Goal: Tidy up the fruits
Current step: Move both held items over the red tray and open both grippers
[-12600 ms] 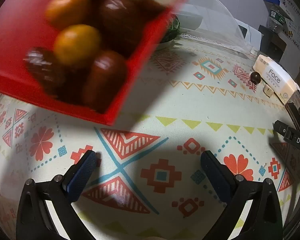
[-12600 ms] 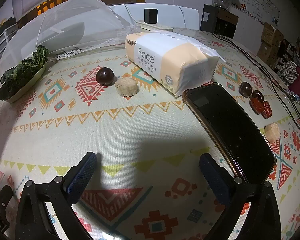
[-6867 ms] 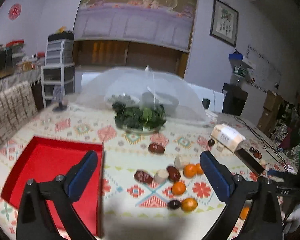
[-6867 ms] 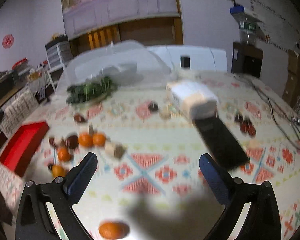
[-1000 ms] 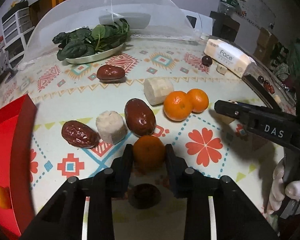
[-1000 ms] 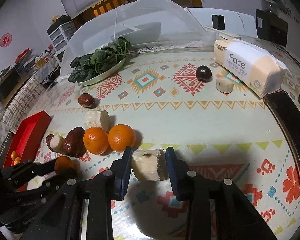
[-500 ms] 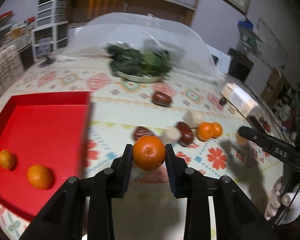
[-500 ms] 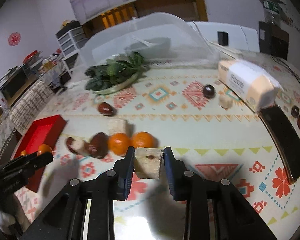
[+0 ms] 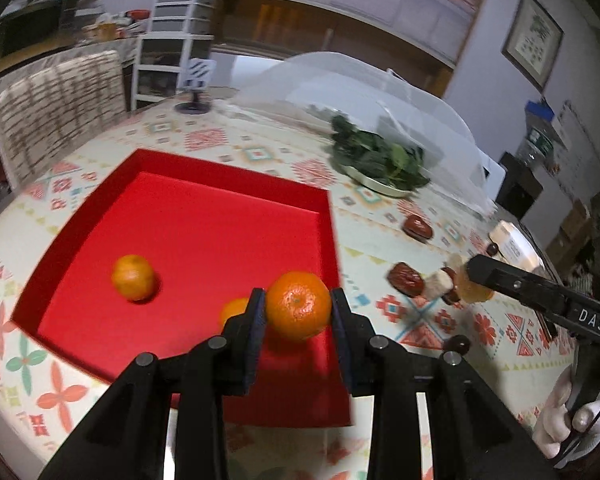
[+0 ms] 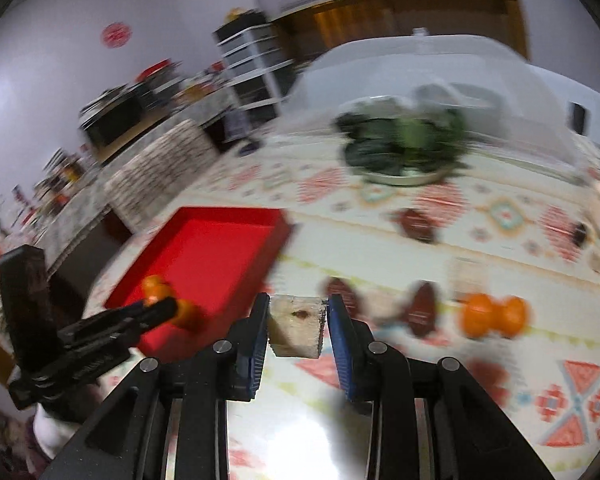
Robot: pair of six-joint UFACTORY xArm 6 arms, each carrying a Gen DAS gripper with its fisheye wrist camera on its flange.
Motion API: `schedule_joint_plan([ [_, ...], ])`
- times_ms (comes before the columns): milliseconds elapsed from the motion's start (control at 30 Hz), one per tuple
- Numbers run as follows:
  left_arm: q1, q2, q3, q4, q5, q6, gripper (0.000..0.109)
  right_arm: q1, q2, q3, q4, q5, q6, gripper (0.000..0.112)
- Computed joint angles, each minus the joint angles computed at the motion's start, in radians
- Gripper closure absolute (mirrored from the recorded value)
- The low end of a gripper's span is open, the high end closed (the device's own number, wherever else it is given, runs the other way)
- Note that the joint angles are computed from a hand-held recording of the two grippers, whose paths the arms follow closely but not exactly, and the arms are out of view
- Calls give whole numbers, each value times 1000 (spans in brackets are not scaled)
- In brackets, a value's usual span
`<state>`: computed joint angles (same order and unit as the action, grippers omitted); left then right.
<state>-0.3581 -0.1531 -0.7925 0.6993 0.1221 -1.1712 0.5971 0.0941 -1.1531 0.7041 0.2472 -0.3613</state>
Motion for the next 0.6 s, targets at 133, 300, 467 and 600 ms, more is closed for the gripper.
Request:
schedule_joint_plan([
  [133, 42, -36, 57, -46, -28, 38, 78, 42, 115, -154, 33, 77, -33, 81],
  [300, 85, -59, 110, -135, -47, 112, 78, 71, 301, -407, 35, 214, -20, 81],
  [467, 95, -47, 130, -318, -42, 278, 78, 80, 493, -664, -15, 353, 63, 81],
  [600, 99, -37, 128, -330, -31, 300, 78, 81, 600, -801, -89, 419, 150, 81],
])
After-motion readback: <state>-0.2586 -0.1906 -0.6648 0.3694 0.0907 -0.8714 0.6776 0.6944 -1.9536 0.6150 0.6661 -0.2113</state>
